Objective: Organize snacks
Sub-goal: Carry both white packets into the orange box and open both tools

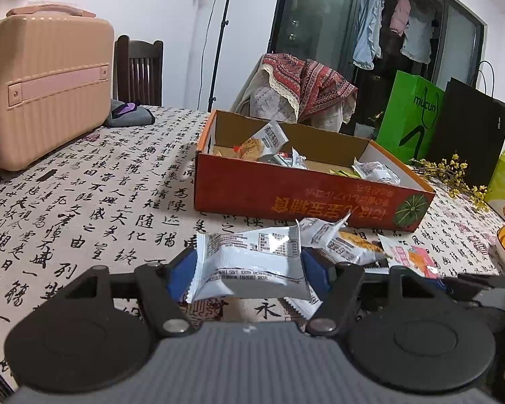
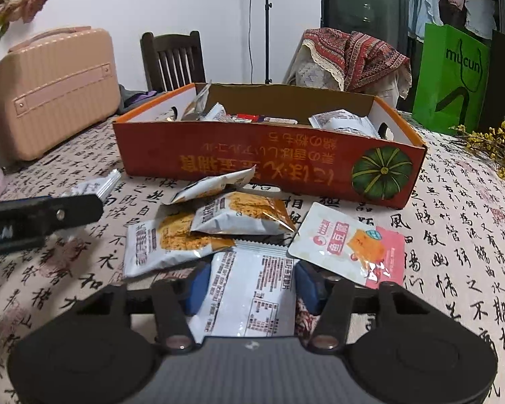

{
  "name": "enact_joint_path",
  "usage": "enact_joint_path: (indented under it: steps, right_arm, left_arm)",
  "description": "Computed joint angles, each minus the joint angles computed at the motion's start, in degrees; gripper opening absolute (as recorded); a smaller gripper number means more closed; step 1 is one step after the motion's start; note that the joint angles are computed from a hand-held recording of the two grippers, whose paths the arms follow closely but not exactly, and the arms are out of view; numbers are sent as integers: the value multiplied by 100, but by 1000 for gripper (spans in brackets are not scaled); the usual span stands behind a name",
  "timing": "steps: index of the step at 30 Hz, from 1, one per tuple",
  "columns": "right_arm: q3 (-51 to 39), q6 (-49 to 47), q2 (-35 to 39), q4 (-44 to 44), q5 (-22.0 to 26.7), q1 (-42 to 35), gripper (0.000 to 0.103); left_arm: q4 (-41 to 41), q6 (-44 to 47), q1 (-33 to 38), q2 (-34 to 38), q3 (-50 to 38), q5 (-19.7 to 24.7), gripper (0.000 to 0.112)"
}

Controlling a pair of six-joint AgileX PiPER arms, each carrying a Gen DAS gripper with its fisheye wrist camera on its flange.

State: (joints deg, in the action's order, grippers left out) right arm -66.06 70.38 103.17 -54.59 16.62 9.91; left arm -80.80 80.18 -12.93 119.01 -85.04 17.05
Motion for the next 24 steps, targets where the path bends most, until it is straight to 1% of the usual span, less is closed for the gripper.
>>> enact_joint_path:
  steps: [1,3,6,14,21,24]
  right_arm:
    - [102,183,-68,-139,-54,-9,49]
    - [301,644,-199,-540,-166,-24,44]
    - [490,1236,-342,-1112,-199,-4,43]
    - [812,2336,-696,-2297,-158,74,43]
    - [916,3024,-1036,-3167,-45,53,43]
    - [810,2964,-1099,-3238,-9,-4,43]
  left_arm:
    - [-68,73,5,-1,3,30,70]
    - [-157,188,-8,-15,26,51,70]
    - [-303,364,-27,-45,67,67,70]
    - [-421,497,-68,-102,5,23,70]
    - [-130,204,-171,-57,-374,-1,70]
    - [229,-138,-255,30,-674,-41,70]
